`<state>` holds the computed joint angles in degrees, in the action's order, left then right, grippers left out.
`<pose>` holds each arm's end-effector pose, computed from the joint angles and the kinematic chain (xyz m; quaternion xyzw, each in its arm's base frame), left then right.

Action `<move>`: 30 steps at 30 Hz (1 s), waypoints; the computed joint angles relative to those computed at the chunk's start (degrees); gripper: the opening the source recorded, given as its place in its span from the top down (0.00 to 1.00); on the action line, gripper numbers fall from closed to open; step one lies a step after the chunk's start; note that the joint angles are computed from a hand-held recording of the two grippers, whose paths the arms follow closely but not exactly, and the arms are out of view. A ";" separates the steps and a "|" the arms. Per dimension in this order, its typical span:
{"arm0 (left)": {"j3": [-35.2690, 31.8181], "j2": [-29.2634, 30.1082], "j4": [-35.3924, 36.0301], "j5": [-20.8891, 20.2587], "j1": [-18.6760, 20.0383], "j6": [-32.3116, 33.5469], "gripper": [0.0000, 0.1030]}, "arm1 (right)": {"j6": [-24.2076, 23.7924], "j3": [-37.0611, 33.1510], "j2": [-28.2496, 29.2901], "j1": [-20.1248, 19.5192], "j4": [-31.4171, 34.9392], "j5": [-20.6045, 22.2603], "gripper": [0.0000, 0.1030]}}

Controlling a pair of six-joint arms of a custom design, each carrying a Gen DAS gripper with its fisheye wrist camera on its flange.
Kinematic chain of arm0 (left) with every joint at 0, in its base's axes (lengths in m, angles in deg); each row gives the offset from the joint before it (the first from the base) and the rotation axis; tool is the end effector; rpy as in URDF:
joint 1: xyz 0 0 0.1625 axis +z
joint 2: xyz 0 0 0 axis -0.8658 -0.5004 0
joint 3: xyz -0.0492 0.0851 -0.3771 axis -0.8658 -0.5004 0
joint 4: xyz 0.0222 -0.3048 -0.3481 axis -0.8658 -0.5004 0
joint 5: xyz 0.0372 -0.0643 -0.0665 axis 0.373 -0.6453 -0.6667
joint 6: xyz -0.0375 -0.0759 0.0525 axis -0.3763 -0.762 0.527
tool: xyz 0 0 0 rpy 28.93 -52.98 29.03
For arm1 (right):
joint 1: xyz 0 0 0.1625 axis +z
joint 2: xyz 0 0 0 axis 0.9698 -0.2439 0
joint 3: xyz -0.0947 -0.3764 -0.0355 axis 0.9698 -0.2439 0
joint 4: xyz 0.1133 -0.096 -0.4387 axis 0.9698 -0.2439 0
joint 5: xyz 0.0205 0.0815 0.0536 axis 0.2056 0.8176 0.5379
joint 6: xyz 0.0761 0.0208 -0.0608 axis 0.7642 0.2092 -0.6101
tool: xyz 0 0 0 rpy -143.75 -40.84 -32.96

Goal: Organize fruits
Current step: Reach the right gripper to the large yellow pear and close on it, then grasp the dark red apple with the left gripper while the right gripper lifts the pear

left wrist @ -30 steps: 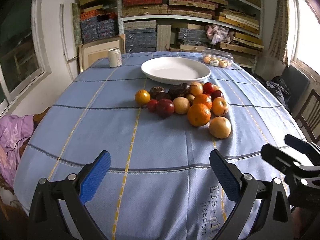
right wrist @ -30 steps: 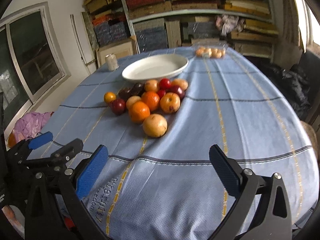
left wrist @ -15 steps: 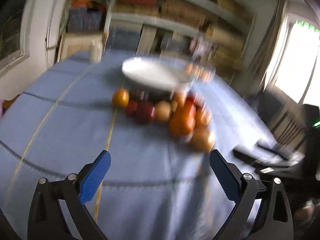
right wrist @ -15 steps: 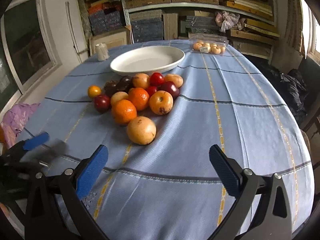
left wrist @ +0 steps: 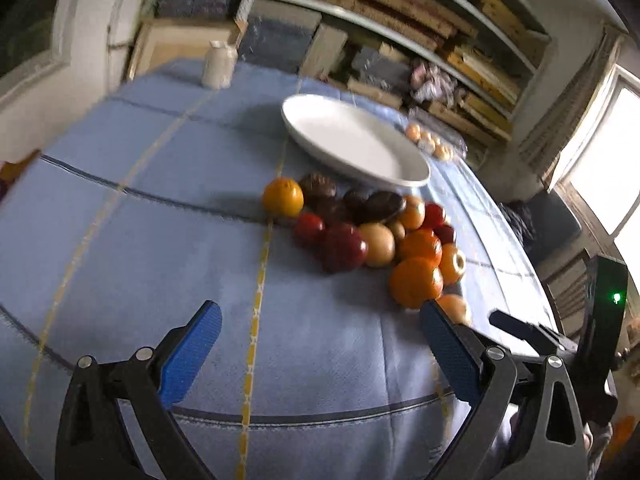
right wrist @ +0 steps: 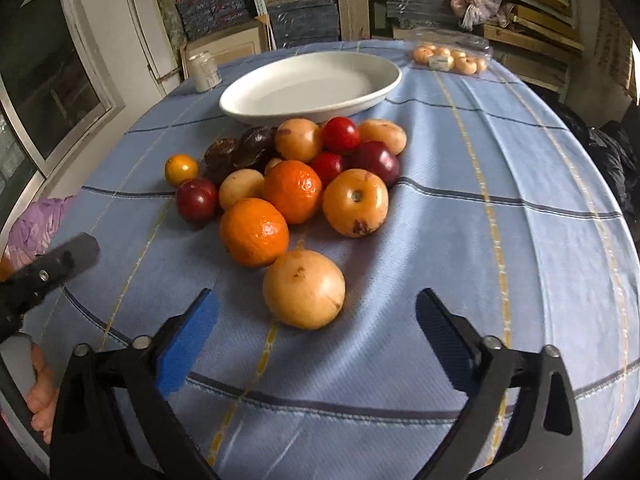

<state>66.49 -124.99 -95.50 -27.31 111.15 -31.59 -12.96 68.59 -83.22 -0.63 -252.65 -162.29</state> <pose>-0.2032 -0.5135 -0.0212 0.3057 0.9300 -0.1788 0.0985 -0.0115 -0.3960 0.1654 -0.0532 -0.8699 0.3643 0.3282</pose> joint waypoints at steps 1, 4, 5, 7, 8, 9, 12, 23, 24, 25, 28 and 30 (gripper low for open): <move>-0.43 0.31 0.88 0.09 0.36 -0.06 0.03 | 0.27 -0.23 -0.21 -0.41 1.44 0.38 0.28; -1.06 1.59 0.85 2.27 0.47 0.67 0.03 | 0.94 -0.94 0.17 -1.53 3.04 1.59 0.31; -1.16 2.49 -0.46 4.82 -0.05 1.39 0.03 | 0.77 -1.15 0.57 -1.66 2.72 1.81 0.31; -1.05 4.00 -2.84 8.03 -0.80 3.00 0.03 | -0.06 -1.70 1.52 -1.43 1.74 1.21 0.31; -1.20 4.46 -2.95 8.43 -0.83 3.36 0.03 | -0.32 -2.02 1.87 -1.18 1.67 0.75 0.31; -1.61 4.79 -1.89 8.31 -0.77 3.51 0.03 | -0.82 -2.39 2.34 -0.97 1.53 0.28 0.33; -1.74 5.06 -2.88 7.25 -0.54 5.59 0.03 | -1.59 -3.08 3.41 -0.49 1.16 -0.73 0.39; -3.91 4.92 2.00 3.55 1.71 2.88 0.03 | -4.89 -3.58 6.39 0.28 -3.52 -1.80 0.55; -4.90 4.74 4.25 1.94 2.45 2.29 0.03 | -4.71 -3.33 6.00 0.05 -3.32 -1.27 0.55; -5.58 4.83 5.43 1.26 2.78 1.75 0.03 | -4.30 -2.83 5.17 -0.34 -2.86 -0.23 0.55; -7.35 5.39 7.10 2.89 2.49 1.57 0.03 | -3.65 -1.18 2.83 -1.41 -2.84 2.74 0.55; -8.39 5.87 7.87 3.25 1.69 2.61 0.04 | -3.43 -0.24 1.37 -2.58 -2.94 5.23 0.55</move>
